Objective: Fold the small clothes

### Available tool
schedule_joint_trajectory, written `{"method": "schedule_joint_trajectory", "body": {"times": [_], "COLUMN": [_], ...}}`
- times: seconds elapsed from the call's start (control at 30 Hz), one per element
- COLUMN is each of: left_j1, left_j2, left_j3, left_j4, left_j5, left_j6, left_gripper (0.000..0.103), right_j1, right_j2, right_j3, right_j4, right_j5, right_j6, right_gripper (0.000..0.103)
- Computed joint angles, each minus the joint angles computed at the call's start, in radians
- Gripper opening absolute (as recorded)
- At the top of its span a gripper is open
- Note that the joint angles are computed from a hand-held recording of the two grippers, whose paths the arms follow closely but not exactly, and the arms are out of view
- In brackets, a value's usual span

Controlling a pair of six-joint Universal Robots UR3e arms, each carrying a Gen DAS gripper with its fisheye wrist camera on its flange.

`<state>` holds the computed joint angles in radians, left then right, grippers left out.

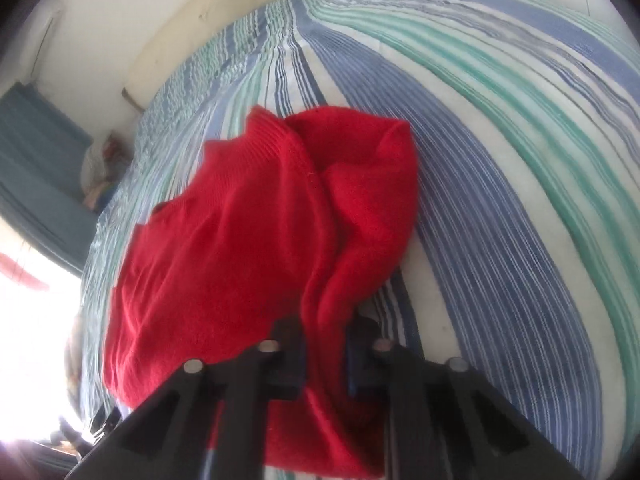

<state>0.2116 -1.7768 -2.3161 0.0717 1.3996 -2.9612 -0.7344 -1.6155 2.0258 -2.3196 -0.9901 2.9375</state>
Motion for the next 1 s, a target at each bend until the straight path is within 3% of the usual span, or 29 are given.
{"method": "schedule_joint_trajectory", "body": {"times": [0.1,0.2,0.47,0.53,0.57,0.6,0.63,0.73,0.8,0.87,0.93,0.97,1.0], "left_j1": [-0.002,-0.006,-0.005,-0.006,-0.007,-0.007,-0.006,-0.003,-0.001,-0.003,-0.009,-0.013,-0.013], "left_j2": [-0.010,-0.013,-0.016,-0.016,-0.016,-0.016,-0.016,-0.017,-0.021,-0.026,-0.030,-0.033,-0.032], "left_j3": [0.004,0.010,0.012,0.012,0.011,0.011,0.012,0.011,0.018,0.025,0.029,0.032,0.029], "left_j4": [0.014,0.011,0.012,0.014,0.014,0.014,0.014,0.015,0.012,0.010,0.012,0.011,0.014], "left_j5": [0.006,0.010,0.009,0.010,0.011,0.011,0.010,0.000,-0.003,0.000,0.007,0.011,0.013], "left_j6": [-0.009,-0.014,-0.014,-0.015,-0.015,-0.015,-0.015,-0.018,-0.020,-0.024,-0.026,-0.027,-0.027], "left_gripper": [0.103,0.103,0.103,0.103,0.103,0.103,0.103,0.103,0.103,0.103,0.103,0.103,0.103], "right_j1": [0.059,0.211,0.712,0.768,0.777,0.770,0.753,0.655,0.586,0.551,0.581,0.605,0.628], "right_j2": [-0.068,-0.036,0.353,0.454,0.496,0.506,0.493,0.423,0.362,0.277,0.222,0.213,0.215], "right_j3": [-0.056,-0.214,-0.614,-0.690,-0.713,-0.693,-0.635,-0.453,-0.360,-0.324,-0.356,-0.352,-0.338], "right_j4": [0.012,0.047,-0.012,0.043,0.069,0.079,0.046,-0.062,-0.101,-0.084,-0.015,-0.004,0.001], "right_j5": [0.020,0.033,-0.079,-0.066,-0.026,0.034,0.102,0.375,0.491,0.428,0.218,0.145,0.111], "right_j6": [0.101,0.155,0.309,0.312,0.313,0.312,0.322,0.326,0.310,0.259,0.167,0.125,0.089], "right_gripper": [0.013,0.013,0.013,0.031,0.041,0.059,0.064,0.065,0.065,0.065,0.064,0.061,0.052]}}
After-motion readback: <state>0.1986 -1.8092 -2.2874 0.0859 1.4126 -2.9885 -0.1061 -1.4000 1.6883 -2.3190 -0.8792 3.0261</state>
